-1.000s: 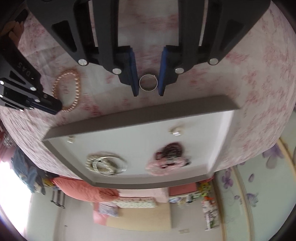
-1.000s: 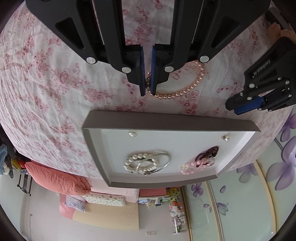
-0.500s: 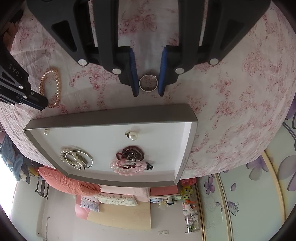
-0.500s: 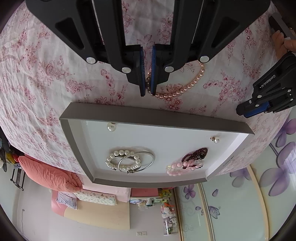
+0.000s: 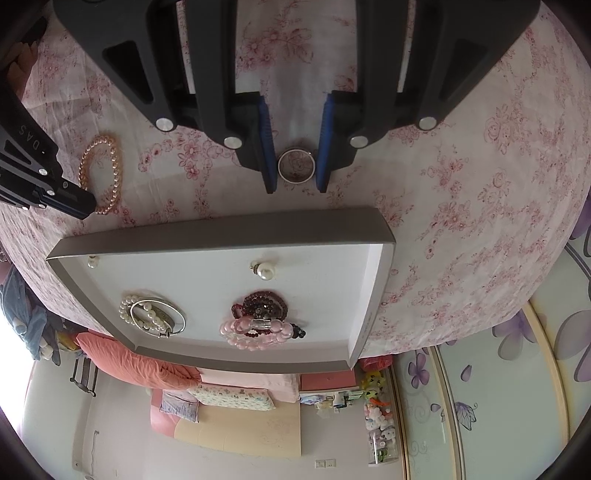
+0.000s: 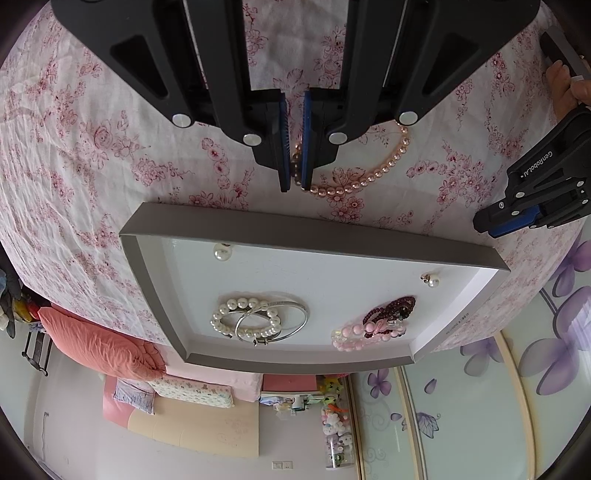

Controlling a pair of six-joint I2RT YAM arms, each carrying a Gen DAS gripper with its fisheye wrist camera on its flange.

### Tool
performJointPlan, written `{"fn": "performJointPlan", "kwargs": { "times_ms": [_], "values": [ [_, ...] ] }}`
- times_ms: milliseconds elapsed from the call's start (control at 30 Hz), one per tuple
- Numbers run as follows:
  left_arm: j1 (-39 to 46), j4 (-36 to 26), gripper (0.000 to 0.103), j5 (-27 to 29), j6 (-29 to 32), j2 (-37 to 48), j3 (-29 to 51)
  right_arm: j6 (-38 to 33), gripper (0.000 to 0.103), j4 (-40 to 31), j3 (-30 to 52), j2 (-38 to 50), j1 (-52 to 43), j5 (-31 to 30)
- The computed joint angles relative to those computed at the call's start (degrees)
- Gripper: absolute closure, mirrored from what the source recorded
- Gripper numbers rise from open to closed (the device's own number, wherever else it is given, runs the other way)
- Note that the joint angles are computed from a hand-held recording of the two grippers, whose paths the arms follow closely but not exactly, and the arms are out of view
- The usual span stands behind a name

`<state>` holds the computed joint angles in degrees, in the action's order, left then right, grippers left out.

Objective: Organize jewelry
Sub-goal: 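Carry the ring and pink pearl bracelet into the tray and open both tools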

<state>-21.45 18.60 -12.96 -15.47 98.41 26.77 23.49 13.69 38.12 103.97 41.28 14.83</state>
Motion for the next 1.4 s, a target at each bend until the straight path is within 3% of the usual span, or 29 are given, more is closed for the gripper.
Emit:
{"fn": "performJointPlan", "kwargs": {
  "times_ms": [600, 800, 1067, 1400],
  "values": [
    [-0.05, -0.04, 0.081, 0.08, -0.02, -0.11, -0.03, 0.22, 0.096, 0.41, -0.24, -0.12, -0.23, -0.47],
    [1.36, 3.03, 0.081, 3.65, 0.34, -2.03, -2.55, 0.79, 0.096, 8.93, -6.63, -4.68, -0.28, -1.88],
    [-1.73, 6.17, 0.081, 1.58, 1.47, -12.99, -9.63, 1.08, 0.096, 17.16, -14.72, -16.25, 2.15, -1.27],
    [-8.91, 3.5, 0.081, -8.09, 0.35, -28.71, -13.92, 0.18, 0.096, 17.69, -16.95, -24.56, 3.55, 2.34]
  ]
}}
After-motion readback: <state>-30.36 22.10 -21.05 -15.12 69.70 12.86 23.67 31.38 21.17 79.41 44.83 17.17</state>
